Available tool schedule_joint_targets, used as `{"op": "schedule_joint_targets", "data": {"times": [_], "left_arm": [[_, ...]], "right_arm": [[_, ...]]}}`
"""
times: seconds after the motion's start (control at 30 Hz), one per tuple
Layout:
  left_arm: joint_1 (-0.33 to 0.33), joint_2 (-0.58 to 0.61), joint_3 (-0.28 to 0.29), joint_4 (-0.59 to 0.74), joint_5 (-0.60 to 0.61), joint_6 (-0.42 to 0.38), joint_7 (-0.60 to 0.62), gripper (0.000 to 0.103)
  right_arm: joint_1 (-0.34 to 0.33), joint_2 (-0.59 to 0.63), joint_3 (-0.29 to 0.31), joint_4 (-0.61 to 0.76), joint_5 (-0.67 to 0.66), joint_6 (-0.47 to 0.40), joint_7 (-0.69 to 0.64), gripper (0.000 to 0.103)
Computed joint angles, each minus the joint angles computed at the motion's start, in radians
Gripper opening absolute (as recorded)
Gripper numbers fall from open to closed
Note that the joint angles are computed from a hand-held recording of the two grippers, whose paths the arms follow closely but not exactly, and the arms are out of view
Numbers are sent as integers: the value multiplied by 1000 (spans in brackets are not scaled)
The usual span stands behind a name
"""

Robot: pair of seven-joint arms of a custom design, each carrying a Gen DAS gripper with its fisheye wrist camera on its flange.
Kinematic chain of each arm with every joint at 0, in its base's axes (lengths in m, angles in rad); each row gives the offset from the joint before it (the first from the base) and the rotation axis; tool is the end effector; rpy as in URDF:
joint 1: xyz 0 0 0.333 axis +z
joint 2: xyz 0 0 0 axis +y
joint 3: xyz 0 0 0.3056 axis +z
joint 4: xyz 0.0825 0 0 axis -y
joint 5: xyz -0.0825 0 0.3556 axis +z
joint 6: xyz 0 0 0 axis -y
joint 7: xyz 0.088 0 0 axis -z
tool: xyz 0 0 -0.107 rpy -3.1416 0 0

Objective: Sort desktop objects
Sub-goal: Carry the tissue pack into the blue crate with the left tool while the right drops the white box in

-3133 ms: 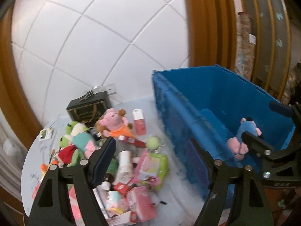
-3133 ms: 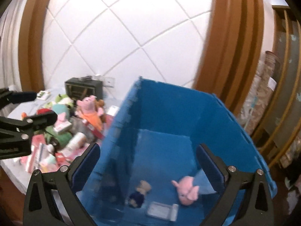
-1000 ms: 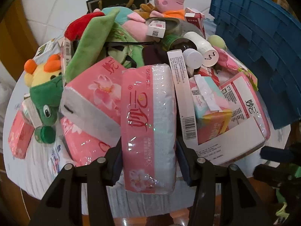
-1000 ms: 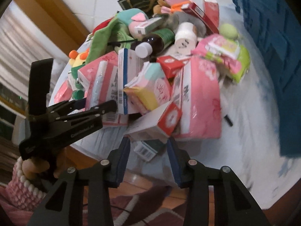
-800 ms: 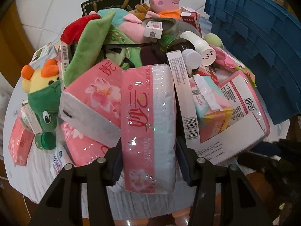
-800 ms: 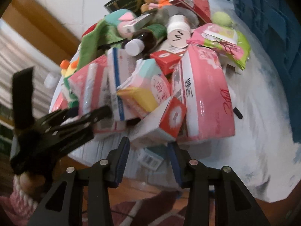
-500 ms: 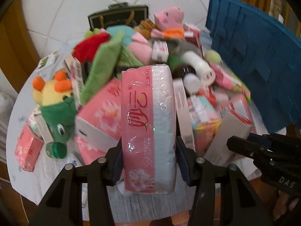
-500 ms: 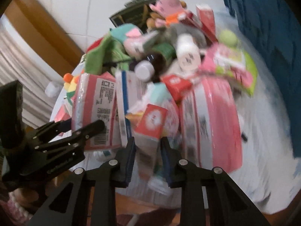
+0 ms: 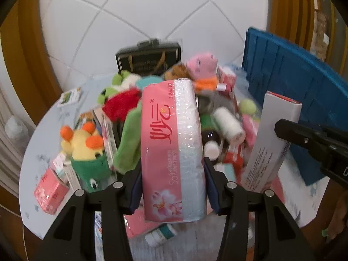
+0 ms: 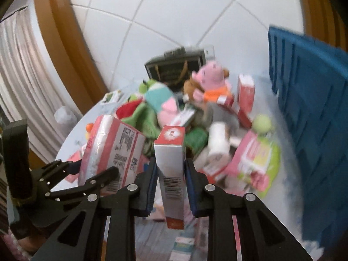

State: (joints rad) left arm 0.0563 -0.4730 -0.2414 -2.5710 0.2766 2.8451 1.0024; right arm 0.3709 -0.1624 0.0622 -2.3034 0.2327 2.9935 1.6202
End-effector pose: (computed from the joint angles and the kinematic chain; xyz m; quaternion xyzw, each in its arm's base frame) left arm 0.4107 -0.1001 0.5070 -0.6975 0.6108 -0.2636 0.2664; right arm 0.4722 0.2019 0.5196 -0.6964 0.5854 -0.1629 0.3819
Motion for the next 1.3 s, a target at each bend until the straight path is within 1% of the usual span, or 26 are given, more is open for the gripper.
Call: {"op": "schedule_joint_targets", "data": {"times": [0.13, 0.27, 0.33, 0.37, 0.47, 0.53, 0.67, 0.73, 0.8, 0.9, 0.97, 1.03, 1.1, 1.13, 1.2, 1.27, 1.3], "left_arm": [[34, -1, -44, 52, 40, -2, -47, 48], [39, 14, -75, 121, 80, -1, -86, 48], [42, 31, -98, 172, 109, -1, -106, 48], [40, 43, -108, 201, 124, -2, -115, 48], [25, 85, -133, 291, 166, -7, -139, 48], [6, 119, -146, 356, 194, -12, -152, 48], [-41, 210, -169, 498, 259, -33, -190, 48], [-77, 266, -176, 578, 277, -46, -195, 48], [-117, 329, -184, 661, 293, -64, -197, 48], [-181, 422, -197, 784, 331, -104, -200, 48], [-232, 501, -207, 890, 377, -165, -207, 48], [-289, 577, -208, 990, 396, -229, -194, 48], [-356, 647, -198, 1084, 449, -302, -206, 48], [-385, 677, -195, 1126, 447, -341, -195, 48], [-422, 727, -194, 1188, 396, -376, -154, 48], [-483, 780, -174, 1265, 416, -430, -147, 48], [-512, 809, -164, 1308, 420, -462, -138, 48]], "right_arm": [[-33, -49, 10, -3, -71, 16, 17, 24], [-76, -107, 16, -6, -142, 24, 41, 24], [-92, -143, 10, -11, -163, 29, 45, 24], [-110, -164, 13, -12, -180, 30, 53, 24], [-157, -224, 11, -15, -218, 31, 70, 24], [-178, -265, -4, -20, -229, 33, 70, 24], [-271, -359, 2, -39, -275, 38, 87, 23], [-313, -398, 0, -44, -295, 28, 91, 22], [-379, -432, 10, -47, -323, 17, 104, 22], [-430, -479, -14, -63, -342, 5, 104, 22], [-463, -503, -33, -74, -352, -10, 94, 22], [-495, -515, -51, -81, -362, -32, 83, 22], [-512, -510, -77, -85, -365, -58, 65, 22], [-515, -507, -91, -93, -362, -67, 57, 22], [-523, -515, -116, -120, -361, -89, 31, 22], [-523, -526, -152, -140, -356, -117, -9, 22], [-527, -522, -159, -147, -353, -121, -22, 22]]}}
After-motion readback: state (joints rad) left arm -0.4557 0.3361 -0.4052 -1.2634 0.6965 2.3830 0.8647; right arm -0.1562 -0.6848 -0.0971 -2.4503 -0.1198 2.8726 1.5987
